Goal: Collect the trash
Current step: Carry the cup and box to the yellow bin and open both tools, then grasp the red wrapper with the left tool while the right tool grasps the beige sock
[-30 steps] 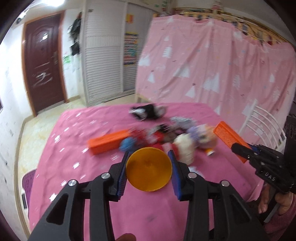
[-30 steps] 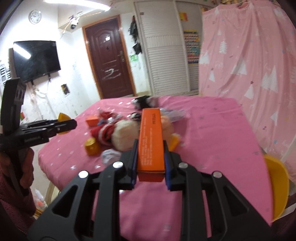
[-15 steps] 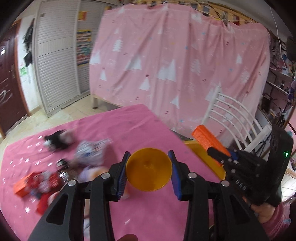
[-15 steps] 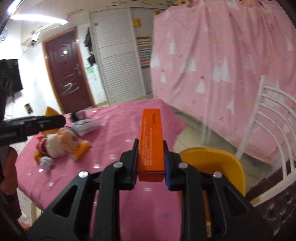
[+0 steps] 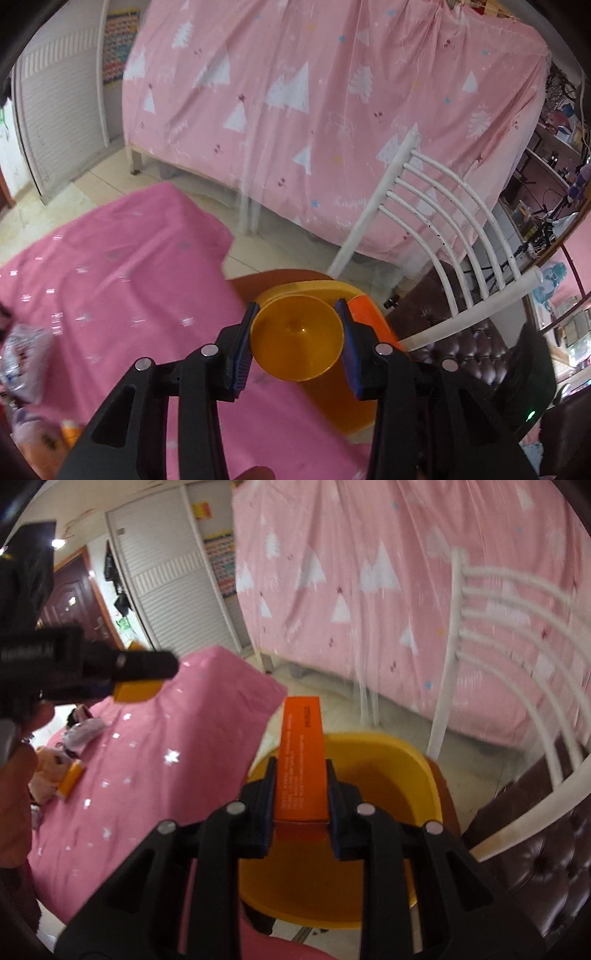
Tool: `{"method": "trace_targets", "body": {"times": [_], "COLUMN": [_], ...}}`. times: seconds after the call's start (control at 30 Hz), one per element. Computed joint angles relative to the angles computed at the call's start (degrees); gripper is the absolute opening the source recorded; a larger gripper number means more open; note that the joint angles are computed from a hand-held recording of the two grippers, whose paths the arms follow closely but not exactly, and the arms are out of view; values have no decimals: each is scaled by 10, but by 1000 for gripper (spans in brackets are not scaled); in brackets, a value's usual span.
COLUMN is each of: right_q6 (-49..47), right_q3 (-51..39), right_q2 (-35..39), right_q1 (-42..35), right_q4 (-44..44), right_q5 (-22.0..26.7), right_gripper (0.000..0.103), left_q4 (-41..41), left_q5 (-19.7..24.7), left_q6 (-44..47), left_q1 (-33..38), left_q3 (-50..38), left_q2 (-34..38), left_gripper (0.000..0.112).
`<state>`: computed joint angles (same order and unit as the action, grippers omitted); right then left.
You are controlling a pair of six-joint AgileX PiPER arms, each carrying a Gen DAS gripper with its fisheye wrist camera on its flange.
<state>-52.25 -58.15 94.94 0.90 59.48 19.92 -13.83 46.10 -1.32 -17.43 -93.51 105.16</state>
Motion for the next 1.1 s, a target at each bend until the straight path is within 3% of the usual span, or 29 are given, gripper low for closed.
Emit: {"method": "trace_targets", "body": {"times": [0.07,0.13,0.2,0.33,0.4,0.43,0.77,0.97,1.1], "right_q6": [0,7,14,30,35,32,28,120,204], "right_q3": [-11,-13,-15,-24,-24,-23,3,-47,-92], "right_q2": [17,25,33,39,37,36,-32,-46,-40], "right_q1": [-9,-9,-8,-12,-11,-9,26,81,130], "right_q4": [4,4,-2,-14,-18,-16,-15,-91,-179], "right_q5": [22,27,29,36,32,31,-19,-12,-7], "right_gripper": [22,22,22,25,42,43,44,46,52], "left_q4": [-8,-11,-11,-6,-7,-10,-48,-45,-68], "left_q5": [17,26,22,9,9,9,16,38,57], "left_q6": [-7,-10,-15,-17,-19,-19,10,45,88], "left_q1": [-6,-11,-15,-18,-16,-14,36,103,174], "left_q3": [-35,-56,-54,-35,-29,-26,57,81,89], "left_q2": [32,52,54,44,37,33,-100,-172,-203], "left_gripper": [42,63,71,71,71,71,71,71,71]}}
